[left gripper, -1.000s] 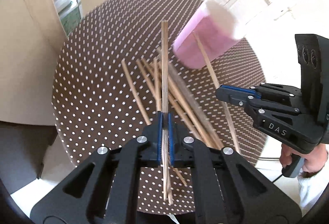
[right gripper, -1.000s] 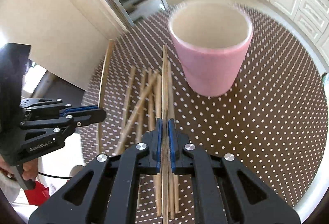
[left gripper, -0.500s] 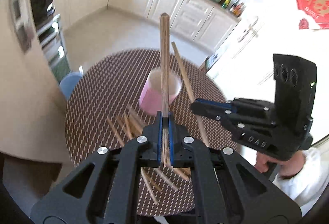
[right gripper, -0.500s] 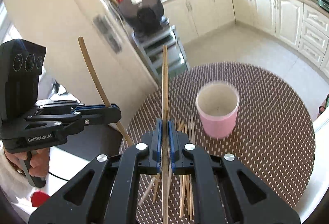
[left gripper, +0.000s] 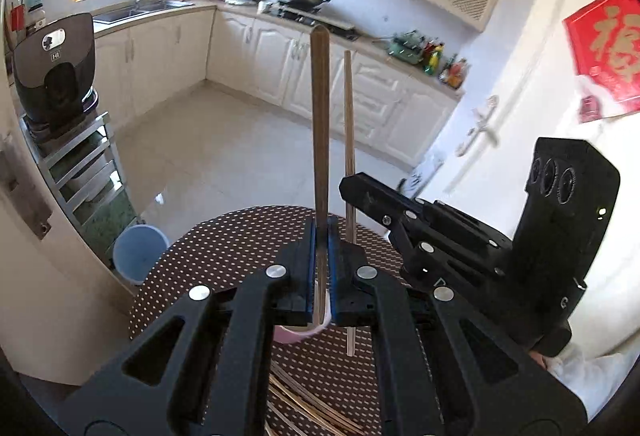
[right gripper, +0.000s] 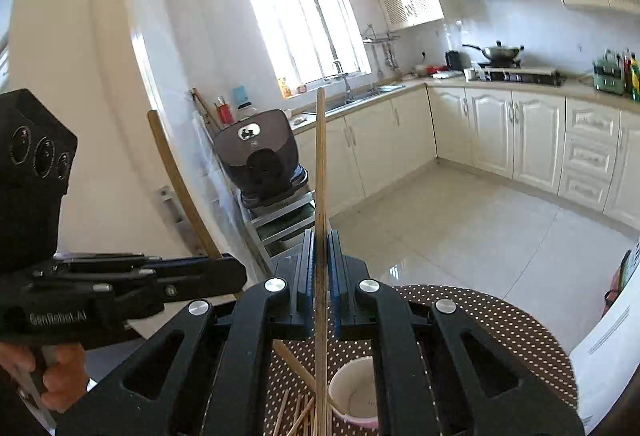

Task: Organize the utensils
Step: 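Lift the chopstick with the right gripper and lower it into the pink cup, then open the right gripper to release the chopstick into the cup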

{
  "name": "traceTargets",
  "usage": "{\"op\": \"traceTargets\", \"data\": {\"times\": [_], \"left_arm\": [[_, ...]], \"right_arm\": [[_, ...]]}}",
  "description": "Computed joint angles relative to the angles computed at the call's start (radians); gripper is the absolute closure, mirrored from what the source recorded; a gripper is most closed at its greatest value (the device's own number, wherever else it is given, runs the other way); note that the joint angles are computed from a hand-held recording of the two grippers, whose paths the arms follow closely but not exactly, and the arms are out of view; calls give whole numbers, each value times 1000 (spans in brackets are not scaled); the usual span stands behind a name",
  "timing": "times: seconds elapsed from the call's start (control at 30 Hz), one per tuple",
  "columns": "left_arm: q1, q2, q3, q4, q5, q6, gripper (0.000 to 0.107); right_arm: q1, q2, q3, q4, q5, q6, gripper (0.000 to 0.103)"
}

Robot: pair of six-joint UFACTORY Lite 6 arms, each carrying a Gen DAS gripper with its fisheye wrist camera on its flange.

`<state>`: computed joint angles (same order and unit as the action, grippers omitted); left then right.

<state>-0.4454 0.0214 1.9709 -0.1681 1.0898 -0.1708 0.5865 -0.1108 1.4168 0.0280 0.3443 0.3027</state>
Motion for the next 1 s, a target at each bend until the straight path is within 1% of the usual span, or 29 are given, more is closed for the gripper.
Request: {"op": "traceTargets", "data": {"times": [0.03, 0.07, 0.13, 0.23, 0.27, 0.33, 0.37, 0.47, 0.53, 0.6, 0.77, 0.93, 1.0], "left_arm": [[0, 11, -23, 9, -26, -7, 102], [2, 21, -28, 5, -31, -11, 102], [8, 33, -90, 4, -73, -20, 102], [3, 29, -177, 11, -112, -29, 102], [4, 32, -201, 6, -122, -24, 102], [3, 17, -253, 5, -143, -20, 102], [3, 16, -270, -1, -149, -16, 102], [6, 3, -333, -10, -167, -10, 102], [-2, -10, -371, -10, -177, -18, 101], [-1, -16, -387, -21, -178, -16, 101], [-5, -28, -410, -32, -168, -3, 101], [-28, -50, -437, -16, -147, -31, 100], [-35, -59, -445, -3, -129, -42, 99]], "right_arm": [[-15, 9, -11, 14, -24, -19, 98], [-32, 28, -19, 42, -50, -56, 98], [-60, 45, -26, 84, -68, -104, 98], [-105, 83, -56, 294, -118, -313, 98], [-117, 98, -59, 365, -122, -386, 98], [-130, 109, -77, 452, -124, -477, 98], [-131, 114, -78, 475, -121, -496, 98], [-126, 92, -105, 467, -101, -484, 98], [-136, 100, -115, 522, -87, -535, 98], [-130, 85, -121, 485, -70, -500, 98], [-119, 20, -205, 440, -57, -467, 97], [-82, -63, -285, 252, -18, -266, 97], [-71, -84, -307, 205, -2, -208, 95]]}}
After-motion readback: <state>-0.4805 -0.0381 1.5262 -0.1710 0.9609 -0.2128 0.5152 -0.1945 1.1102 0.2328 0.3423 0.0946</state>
